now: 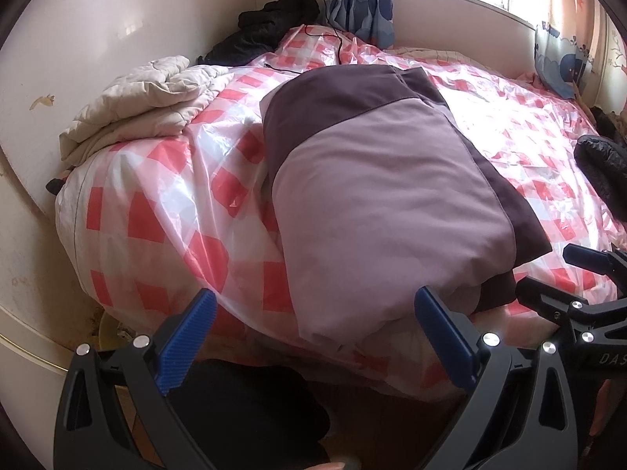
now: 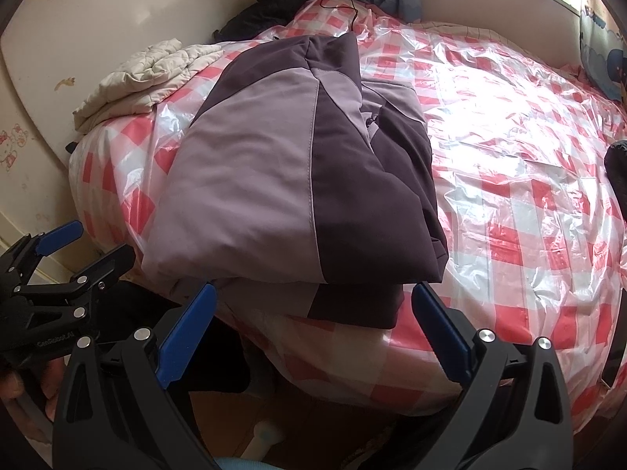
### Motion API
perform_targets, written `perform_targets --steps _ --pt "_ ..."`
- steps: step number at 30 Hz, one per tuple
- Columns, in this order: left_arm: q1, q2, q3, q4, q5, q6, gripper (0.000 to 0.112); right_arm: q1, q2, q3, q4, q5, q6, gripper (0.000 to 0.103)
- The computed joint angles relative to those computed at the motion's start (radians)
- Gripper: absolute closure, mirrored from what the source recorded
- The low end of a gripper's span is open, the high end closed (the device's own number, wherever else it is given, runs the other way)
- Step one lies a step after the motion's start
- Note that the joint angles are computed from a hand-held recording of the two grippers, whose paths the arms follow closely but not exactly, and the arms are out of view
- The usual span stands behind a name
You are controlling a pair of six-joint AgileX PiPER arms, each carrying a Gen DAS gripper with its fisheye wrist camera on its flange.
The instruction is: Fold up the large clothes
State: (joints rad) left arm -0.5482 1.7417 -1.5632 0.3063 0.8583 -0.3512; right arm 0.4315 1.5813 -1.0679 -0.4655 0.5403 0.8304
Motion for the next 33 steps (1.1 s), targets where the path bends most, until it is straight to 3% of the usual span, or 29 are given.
perform_targets --steps 33 --pt "-0.009 0.017 -0.007 -0.007 0.029 -0.001 0.015 -0.003 0.016 0.028 0.039 -0.027 -0.016 0.007"
